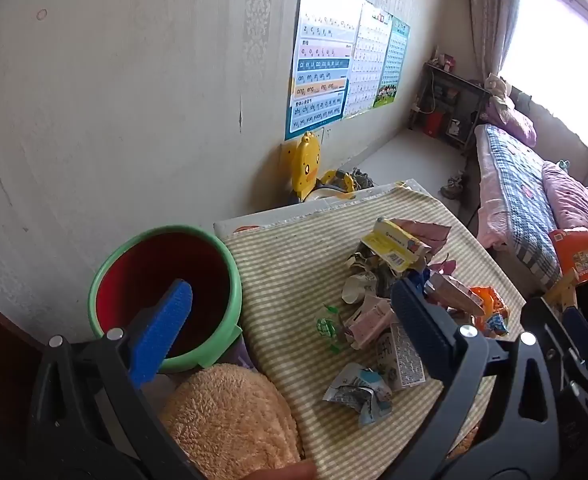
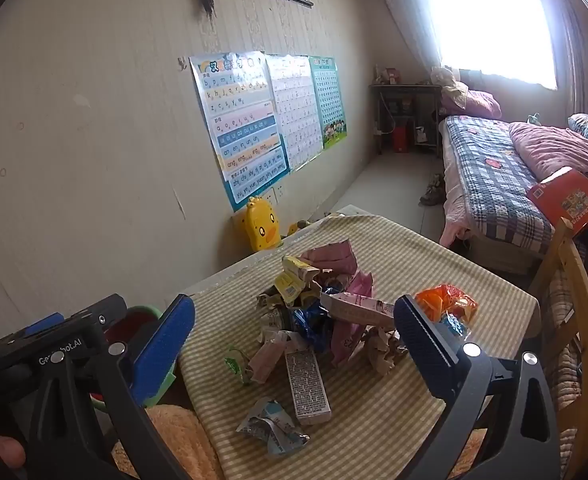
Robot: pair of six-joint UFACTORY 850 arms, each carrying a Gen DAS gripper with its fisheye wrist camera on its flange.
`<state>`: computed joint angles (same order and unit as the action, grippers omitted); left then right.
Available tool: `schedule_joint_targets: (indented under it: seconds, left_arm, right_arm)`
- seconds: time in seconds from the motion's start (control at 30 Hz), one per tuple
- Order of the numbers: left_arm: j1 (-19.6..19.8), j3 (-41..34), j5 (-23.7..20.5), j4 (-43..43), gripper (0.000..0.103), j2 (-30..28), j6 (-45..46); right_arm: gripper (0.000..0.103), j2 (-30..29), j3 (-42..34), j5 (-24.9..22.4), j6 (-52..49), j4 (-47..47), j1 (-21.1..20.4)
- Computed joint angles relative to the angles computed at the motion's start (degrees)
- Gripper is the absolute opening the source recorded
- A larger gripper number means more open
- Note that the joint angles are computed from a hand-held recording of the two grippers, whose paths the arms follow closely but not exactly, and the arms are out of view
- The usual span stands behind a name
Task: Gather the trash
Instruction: 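Move both tools toward the trash pile on the table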
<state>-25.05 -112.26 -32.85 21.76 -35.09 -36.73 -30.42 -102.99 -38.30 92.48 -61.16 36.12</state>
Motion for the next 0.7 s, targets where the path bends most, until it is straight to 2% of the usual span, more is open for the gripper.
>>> schedule_joint_targets:
  seconds: [0.1,0.13,0.2,0.33,0.47,0.63,0.7]
  left_arm:
    - [-0.4,-0.1,0.0,3.1,0.098,-0.3,-2.0]
    - [0.0,1.7,2.1,2.9,0.098,0.9,-2.3]
    - [-0.1,2.4,3.6,1.5,0.098,1.1,-1.5]
    - [-1.0,0.9,1.5,4.5,0.098,0.3,-2.6]
    - [-1.3,1.5,2.0,6.5,0.098,0.5,-4.3]
    - [-2.6,3.8,2.0,20.6,0.098,1.1,-13.6]
    - [-2.7,4.3,2.3,23.3,0.098,1.1,-15.2]
  right_arm:
    - [0.096,0.1,0.0,-0.9,0.3,-1.1,0.3]
    - [0.096,0.2,0.1,-0.6,0.0,-0.9,0.1]
    - [0.096,0.2,0.1,-0.6,0.2,-0.9,0.2]
    - [0.096,0.4,0.2,-0.5,0.7,-1.1,0.0]
    - [0.096,0.1,0.0,-0.6,1.3,-1.5,0.1]
    - [0.096,0.5,0.8,-0.3,2.4,-2.2,0.1]
    - [0.096,0.5,1.0,-0.3,2.7,-2.3,0.1]
